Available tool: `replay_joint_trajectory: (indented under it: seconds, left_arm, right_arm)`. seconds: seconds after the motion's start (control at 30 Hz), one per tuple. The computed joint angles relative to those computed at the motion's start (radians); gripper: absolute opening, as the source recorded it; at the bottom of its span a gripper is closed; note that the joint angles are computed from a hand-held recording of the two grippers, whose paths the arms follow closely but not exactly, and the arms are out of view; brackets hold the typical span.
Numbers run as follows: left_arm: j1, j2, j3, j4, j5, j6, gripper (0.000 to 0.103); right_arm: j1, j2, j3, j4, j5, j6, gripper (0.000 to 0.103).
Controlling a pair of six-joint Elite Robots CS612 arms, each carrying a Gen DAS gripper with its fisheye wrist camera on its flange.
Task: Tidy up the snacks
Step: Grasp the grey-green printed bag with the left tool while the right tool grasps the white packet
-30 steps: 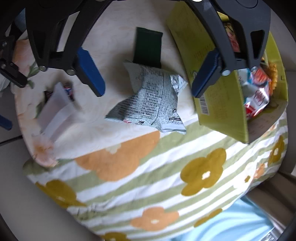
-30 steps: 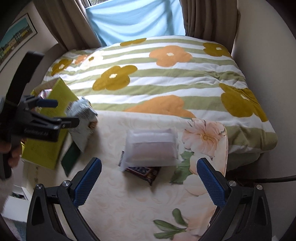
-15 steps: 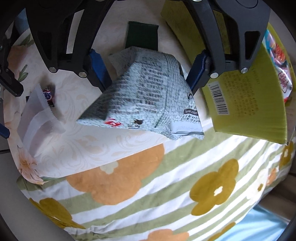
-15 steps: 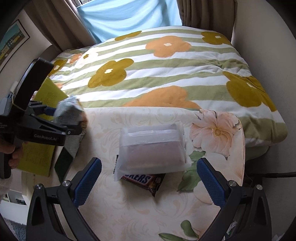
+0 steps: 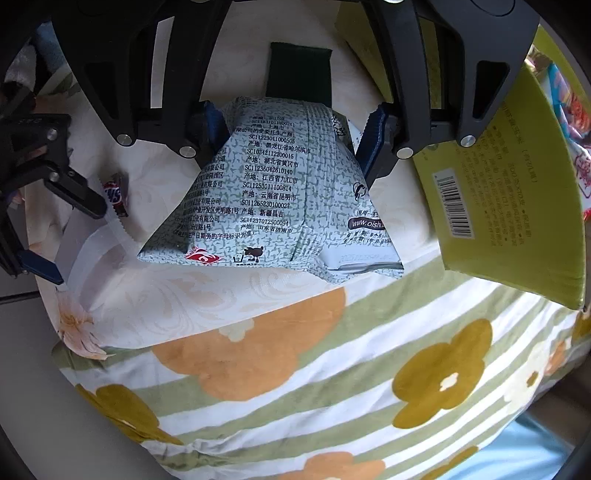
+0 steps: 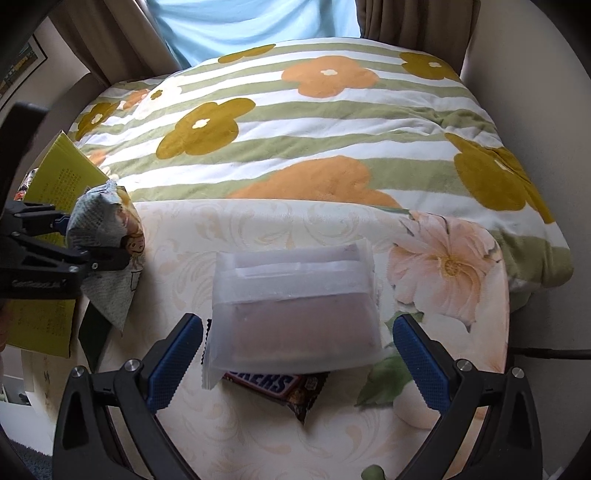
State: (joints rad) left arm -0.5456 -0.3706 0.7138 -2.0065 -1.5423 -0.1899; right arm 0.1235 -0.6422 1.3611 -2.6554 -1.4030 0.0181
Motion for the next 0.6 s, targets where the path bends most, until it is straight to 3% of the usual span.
replay_joint_trajectory:
  seconds: [0.3, 0.43, 0.6]
  left_arm:
    - [0.005, -0.009, 0.013, -0.012, -0.04, -0.028, 0.053]
    - [0.005, -0.022, 0.034, -0.032, -0.048, -0.036, 0.053]
    - [0.002, -0.034, 0.054, -0.056, -0.061, -0.054, 0.053]
  right_arm:
    - [0.012, 0.037, -0.059, 0.052, -0.034, -0.028, 0.102]
    - [0.004, 0.041, -0.055, 0.033, 0.001, -0.012, 0.103]
    - [0.018, 0.045, -0.065, 0.048, -0.048, -0.062, 0.103]
